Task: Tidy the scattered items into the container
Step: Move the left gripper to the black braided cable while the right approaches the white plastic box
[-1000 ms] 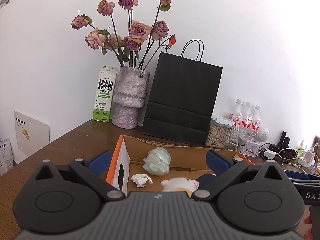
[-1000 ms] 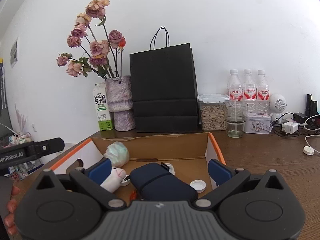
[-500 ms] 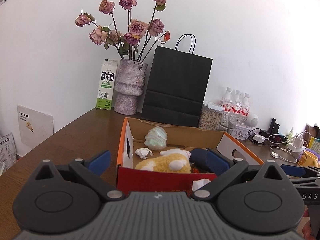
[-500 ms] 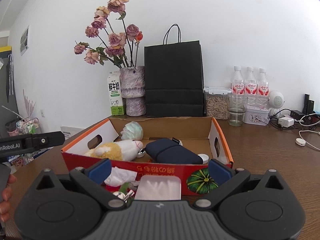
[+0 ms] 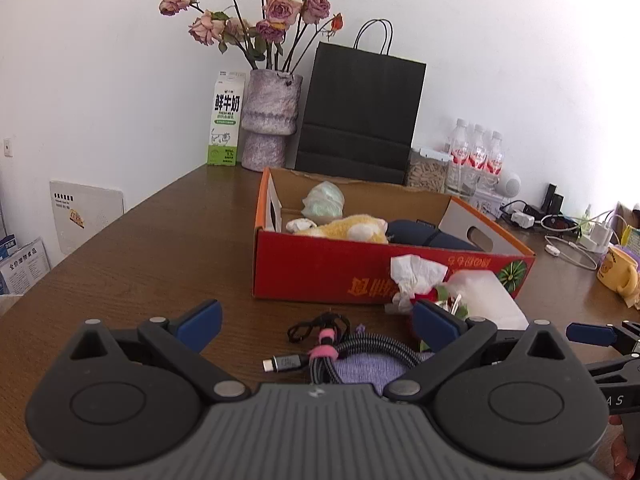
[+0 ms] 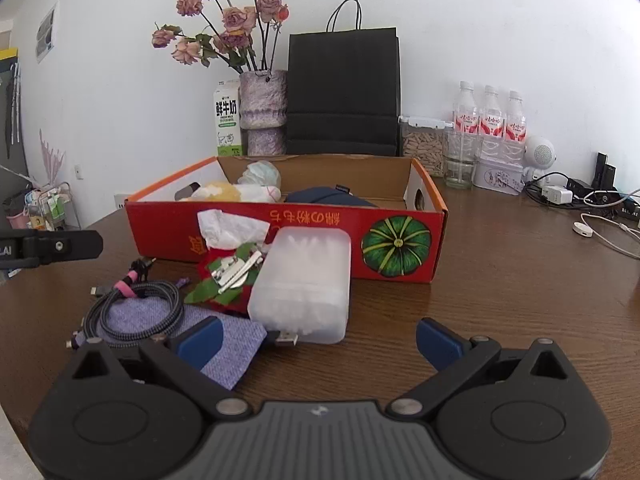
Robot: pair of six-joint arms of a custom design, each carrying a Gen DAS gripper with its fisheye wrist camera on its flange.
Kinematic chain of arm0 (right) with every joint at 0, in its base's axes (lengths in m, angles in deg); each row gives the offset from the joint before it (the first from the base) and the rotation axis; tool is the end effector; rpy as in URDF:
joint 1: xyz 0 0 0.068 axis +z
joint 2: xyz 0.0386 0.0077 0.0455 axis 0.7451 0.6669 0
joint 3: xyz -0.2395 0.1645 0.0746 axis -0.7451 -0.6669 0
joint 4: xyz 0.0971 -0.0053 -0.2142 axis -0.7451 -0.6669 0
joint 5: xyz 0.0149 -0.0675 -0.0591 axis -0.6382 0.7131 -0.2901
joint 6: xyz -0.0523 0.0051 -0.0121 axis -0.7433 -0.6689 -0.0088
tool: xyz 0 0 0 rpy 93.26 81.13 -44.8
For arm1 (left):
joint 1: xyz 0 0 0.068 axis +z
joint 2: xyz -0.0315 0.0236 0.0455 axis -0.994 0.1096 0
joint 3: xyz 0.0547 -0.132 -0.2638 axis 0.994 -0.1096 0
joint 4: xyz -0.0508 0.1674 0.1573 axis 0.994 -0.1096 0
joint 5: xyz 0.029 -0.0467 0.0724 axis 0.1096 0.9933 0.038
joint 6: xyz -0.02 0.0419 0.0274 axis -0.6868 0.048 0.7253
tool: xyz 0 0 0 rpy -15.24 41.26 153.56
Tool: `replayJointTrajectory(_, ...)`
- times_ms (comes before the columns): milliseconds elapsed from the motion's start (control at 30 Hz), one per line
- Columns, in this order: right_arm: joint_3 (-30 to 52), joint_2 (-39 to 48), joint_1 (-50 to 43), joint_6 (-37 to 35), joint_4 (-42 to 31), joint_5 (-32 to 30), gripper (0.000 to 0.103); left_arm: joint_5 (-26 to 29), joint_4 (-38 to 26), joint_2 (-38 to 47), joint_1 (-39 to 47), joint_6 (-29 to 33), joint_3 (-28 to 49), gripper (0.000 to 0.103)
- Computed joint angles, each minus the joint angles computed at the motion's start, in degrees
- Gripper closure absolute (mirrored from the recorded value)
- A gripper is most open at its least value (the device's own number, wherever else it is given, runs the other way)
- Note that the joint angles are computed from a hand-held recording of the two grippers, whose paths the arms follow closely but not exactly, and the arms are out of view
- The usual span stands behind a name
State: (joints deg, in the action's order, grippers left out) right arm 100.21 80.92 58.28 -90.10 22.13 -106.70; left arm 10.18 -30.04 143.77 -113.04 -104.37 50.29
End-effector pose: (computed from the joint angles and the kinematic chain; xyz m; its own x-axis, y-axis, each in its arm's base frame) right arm 0.2704 0.0590 0.1678 -0.4537 -0.2177 -0.8642 -0.4844 0.8742 0.0341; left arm 0.1848 -0.0815 0.1762 -0.4012 -0.2230 -0.8884 -0.2113 0.9663 -0.1471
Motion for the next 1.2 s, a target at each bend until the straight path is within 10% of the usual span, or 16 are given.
replayJointTrajectory(1200,0.87,1.78,-2.23,-1.57,-4.56,-2.24,0.0,7.61,-8.4,15.39,0.13,0.02,11.31,0.012)
